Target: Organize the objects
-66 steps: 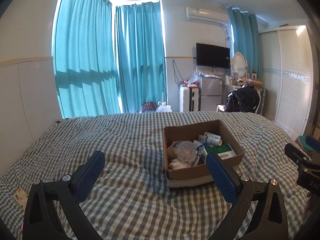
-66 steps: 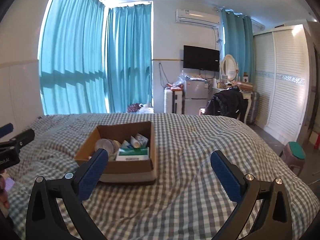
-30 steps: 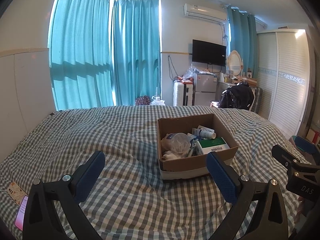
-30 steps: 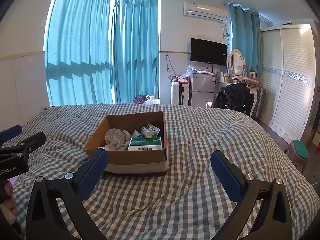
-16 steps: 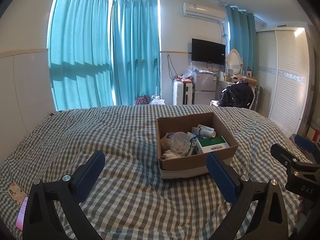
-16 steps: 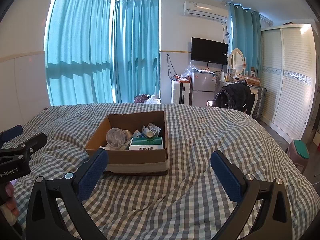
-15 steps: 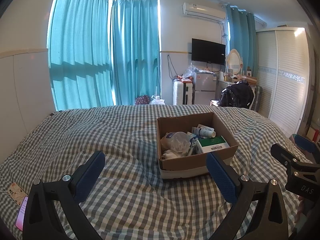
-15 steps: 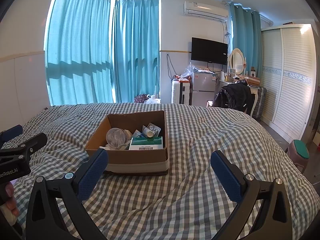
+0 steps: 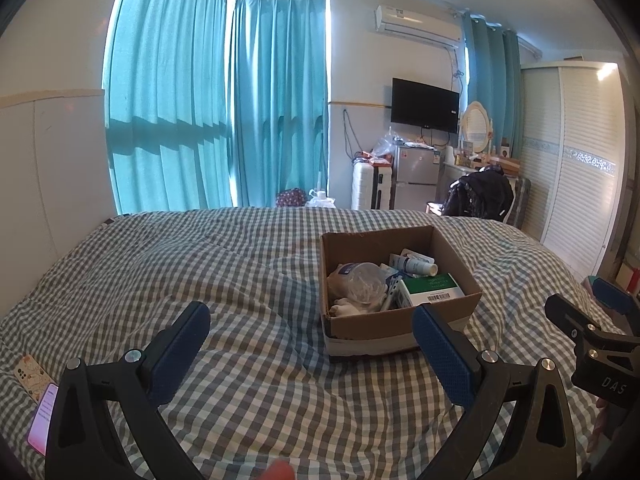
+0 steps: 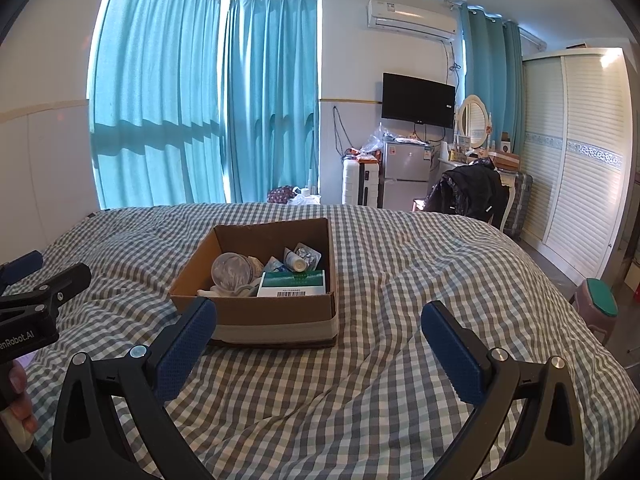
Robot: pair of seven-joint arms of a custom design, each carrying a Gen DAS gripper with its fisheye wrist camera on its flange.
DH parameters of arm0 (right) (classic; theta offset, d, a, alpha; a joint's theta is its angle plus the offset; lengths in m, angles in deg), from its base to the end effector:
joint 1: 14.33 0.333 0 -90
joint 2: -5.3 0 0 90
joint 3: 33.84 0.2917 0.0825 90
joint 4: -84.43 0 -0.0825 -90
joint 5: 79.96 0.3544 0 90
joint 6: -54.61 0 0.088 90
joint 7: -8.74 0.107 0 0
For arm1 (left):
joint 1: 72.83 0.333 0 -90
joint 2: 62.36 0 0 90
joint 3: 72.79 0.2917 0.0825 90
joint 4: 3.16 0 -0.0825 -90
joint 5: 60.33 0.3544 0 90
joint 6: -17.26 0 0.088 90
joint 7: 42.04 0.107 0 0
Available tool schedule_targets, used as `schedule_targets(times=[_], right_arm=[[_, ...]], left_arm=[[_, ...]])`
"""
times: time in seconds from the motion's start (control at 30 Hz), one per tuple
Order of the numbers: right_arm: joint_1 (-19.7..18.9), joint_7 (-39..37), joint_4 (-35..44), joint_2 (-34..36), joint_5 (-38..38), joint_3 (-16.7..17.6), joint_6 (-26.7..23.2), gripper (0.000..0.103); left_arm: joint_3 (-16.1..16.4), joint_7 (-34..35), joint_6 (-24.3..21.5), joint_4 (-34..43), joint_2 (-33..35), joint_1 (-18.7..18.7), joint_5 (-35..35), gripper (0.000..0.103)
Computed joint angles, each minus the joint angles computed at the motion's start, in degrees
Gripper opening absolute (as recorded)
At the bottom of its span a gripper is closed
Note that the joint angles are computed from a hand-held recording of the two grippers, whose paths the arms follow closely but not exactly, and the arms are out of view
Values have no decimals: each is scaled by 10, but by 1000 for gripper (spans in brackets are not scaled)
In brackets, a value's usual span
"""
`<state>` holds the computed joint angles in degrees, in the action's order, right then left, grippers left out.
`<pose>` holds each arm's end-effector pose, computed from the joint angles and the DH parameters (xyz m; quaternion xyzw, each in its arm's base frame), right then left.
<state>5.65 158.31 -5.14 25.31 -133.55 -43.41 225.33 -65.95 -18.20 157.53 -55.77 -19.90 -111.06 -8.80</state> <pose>0.6396 0.1930 0.5361 -0.6035 0.5833 -0.3822 0.3867 0.6237 -0.4263 0.5328 -0.6133 0.5777 -0.3721 0.3895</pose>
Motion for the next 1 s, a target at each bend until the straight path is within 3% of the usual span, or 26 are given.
schedule_targets(times=[1.0], right_arm=[[6, -2, 1, 7, 6, -1, -4, 103]], left_arm=[[-3, 13, -6, 1, 2, -3, -7, 103]])
